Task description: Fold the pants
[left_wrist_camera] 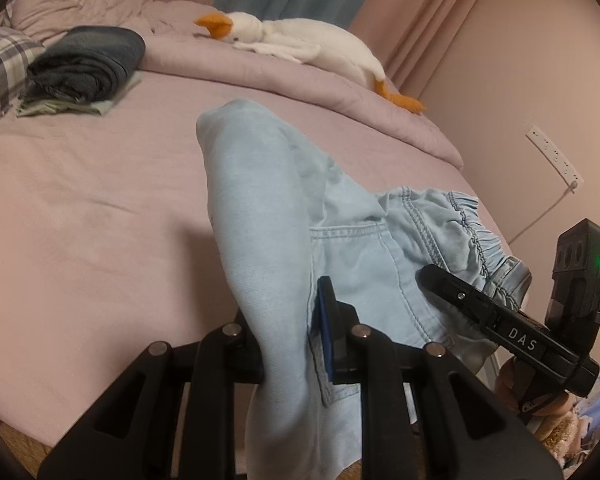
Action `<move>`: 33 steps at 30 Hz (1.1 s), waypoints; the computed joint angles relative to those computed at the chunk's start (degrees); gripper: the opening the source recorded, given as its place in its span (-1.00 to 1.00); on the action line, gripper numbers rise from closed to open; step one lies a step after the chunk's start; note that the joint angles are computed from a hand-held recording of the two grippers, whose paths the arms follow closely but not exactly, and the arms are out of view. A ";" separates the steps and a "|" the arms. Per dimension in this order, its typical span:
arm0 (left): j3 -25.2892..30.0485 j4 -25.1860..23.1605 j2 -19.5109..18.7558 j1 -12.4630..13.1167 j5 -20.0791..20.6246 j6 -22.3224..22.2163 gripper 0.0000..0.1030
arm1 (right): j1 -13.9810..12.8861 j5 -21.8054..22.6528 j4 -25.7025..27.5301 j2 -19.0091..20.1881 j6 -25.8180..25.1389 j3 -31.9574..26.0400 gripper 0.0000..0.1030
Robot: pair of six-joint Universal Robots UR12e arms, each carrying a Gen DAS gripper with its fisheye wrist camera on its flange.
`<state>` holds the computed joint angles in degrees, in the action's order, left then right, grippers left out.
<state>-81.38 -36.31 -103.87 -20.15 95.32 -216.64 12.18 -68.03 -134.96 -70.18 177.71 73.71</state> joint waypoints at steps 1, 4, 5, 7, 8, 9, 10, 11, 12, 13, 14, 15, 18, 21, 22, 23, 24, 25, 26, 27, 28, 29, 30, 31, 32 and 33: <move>0.10 0.10 -0.11 0.23 -0.02 0.06 -0.64 | 0.18 -0.31 -0.09 0.18 -0.30 -0.20 -0.23; -0.32 -0.05 0.04 0.94 -0.76 -0.24 -0.64 | 0.69 -1.51 -0.26 0.96 -0.02 -1.12 -0.23; -0.14 -0.34 -0.12 1.04 -0.59 -0.27 -0.64 | 0.80 -1.87 -0.07 1.44 0.15 -1.71 -0.23; 0.58 -1.19 -0.67 1.27 0.00 0.02 -0.63 | 0.94 -2.25 0.61 1.93 0.10 -2.42 -0.23; 0.99 -1.53 -1.08 1.43 0.15 0.12 -0.63 | 1.07 -2.57 0.98 2.31 0.18 -2.94 -0.23; 1.56 -1.93 -1.55 1.62 0.09 0.12 -0.63 | 1.20 -2.90 1.53 2.76 0.21 -3.54 -0.23; 2.00 -2.27 -1.92 1.83 -0.09 0.21 -0.63 | 1.29 -3.23 1.87 3.02 0.38 -3.84 -0.23; 2.55 -2.56 -2.38 2.03 -0.25 0.34 -0.63 | 1.33 -3.47 2.23 3.33 0.59 -4.23 -0.23; 2.91 -2.82 -2.79 2.14 -0.27 0.50 -0.63 | 1.40 -3.76 2.64 3.81 0.87 -4.81 -0.23; 3.19 -3.03 -3.10 2.22 -0.36 0.65 -0.63 | 1.43 -4.07 2.82 4.13 0.95 -5.12 -0.23; 3.60 -3.53 -3.52 2.37 -0.60 0.73 -0.63 | 1.61 -4.50 3.01 4.37 1.25 -5.47 -0.23; 3.89 -3.87 -3.87 2.49 -0.76 0.65 -0.63 | 1.62 -4.80 3.21 4.71 1.40 -5.78 -0.23; 4.45 -4.59 -4.72 2.79 -1.28 0.37 -0.63 | 1.77 -5.77 4.42 5.67 1.51 -6.82 -0.23; 4.90 -5.88 -5.57 3.17 -1.70 0.15 -0.63 | 1.82 -6.30 5.72 6.54 1.48 -7.61 -0.23; 4.94 -6.23 -5.74 3.36 -2.03 -0.14 -0.63 | 1.81 -6.36 6.09 6.79 1.54 -7.82 -0.23; 4.96 -6.39 -5.84 3.44 -2.14 -0.28 -0.63 | 1.80 -6.46 6.57 7.01 1.63 -7.99 -0.23; 4.91 -6.52 -5.97 3.50 -2.10 -0.32 -0.62 | 1.78 -6.46 7.63 7.37 1.78 -8.42 -0.23; 4.98 -7.16 -6.10 3.52 -1.89 -0.39 -0.62 | 1.82 -6.64 8.33 7.52 1.86 -8.59 -0.23; 5.08 -7.92 -6.20 3.57 -1.87 -0.54 -0.61 | 1.84 -7.02 8.77 7.67 1.95 -8.72 -0.23; 4.97 -8.20 -6.22 3.68 -2.19 -0.82 -0.60 | 1.80 -7.12 9.03 7.72 2.06 -8.66 -0.23; 4.98 -8.37 -6.26 3.75 -2.30 -0.96 -0.58 | 1.72 -6.87 9.15 7.71 2.05 -8.61 -0.23; 4.99 -8.62 -6.27 3.79 -2.35 -1.14 -0.55 | 1.64 -6.83 9.29 7.61 2.15 -8.45 -0.23; 5.10 -9.18 -6.29 3.77 -2.12 -1.44 -0.46 | 1.59 -6.82 9.78 7.63 2.39 -8.55 -0.20; 5.41 -10.37 -6.33 3.67 -1.56 -1.82 -0.41 | 1.57 -6.96 10.33 7.61 2.76 -8.61 -0.13; 5.75 -11.57 -6.34 3.56 -1.02 -2.04 -0.35 | 1.55 -7.32 10.93 7.66 3.23 -8.77 -0.09; 6.16 -13.00 -6.24 3.38 -0.30 -2.34 -0.31 | 1.54 -8.01 11.68 7.58 3.78 -8.79 0.02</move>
